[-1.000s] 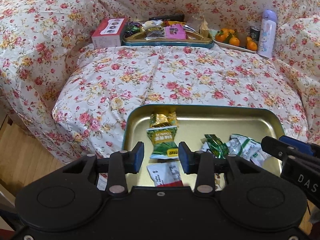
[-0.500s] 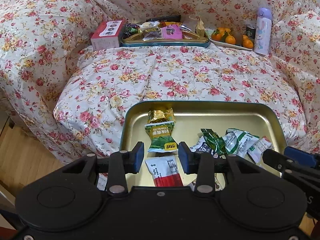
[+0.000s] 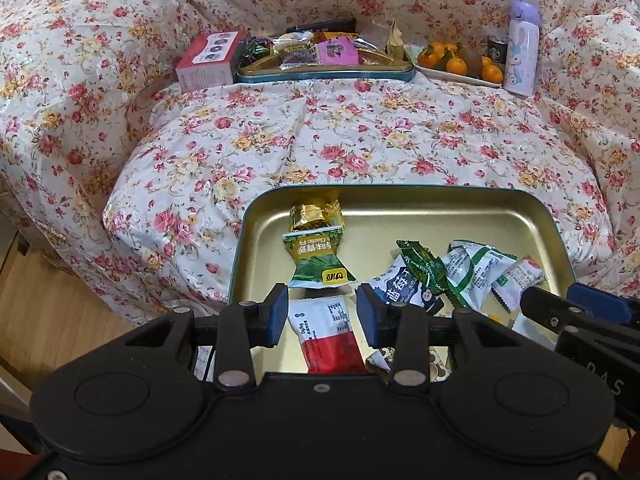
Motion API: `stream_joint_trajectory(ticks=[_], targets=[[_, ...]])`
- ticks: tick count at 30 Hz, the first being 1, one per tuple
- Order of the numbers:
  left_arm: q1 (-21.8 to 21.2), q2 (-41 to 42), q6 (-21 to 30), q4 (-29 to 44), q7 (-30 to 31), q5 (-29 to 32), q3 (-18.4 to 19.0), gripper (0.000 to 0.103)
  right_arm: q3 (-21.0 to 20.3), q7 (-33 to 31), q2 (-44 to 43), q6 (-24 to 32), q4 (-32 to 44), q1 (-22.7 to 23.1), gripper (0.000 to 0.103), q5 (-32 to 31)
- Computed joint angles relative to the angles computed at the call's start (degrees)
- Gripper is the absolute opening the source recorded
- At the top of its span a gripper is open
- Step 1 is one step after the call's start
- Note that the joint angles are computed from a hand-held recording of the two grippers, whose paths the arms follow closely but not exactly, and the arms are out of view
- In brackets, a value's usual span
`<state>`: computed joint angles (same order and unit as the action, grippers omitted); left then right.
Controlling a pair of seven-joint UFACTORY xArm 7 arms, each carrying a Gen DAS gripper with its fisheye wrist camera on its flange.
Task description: Organize snacks
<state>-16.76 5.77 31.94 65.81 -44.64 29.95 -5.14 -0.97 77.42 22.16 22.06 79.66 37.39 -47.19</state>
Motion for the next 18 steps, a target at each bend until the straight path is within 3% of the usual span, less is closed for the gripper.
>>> stream_joint_trajectory(ticks=[18], targets=[[0.18,0.13,0.84,0.12,1.75,-2.52,-0.06,0.048,0.05,0.32,0.33,0.50,0.15,0.20,0.049,0.16]])
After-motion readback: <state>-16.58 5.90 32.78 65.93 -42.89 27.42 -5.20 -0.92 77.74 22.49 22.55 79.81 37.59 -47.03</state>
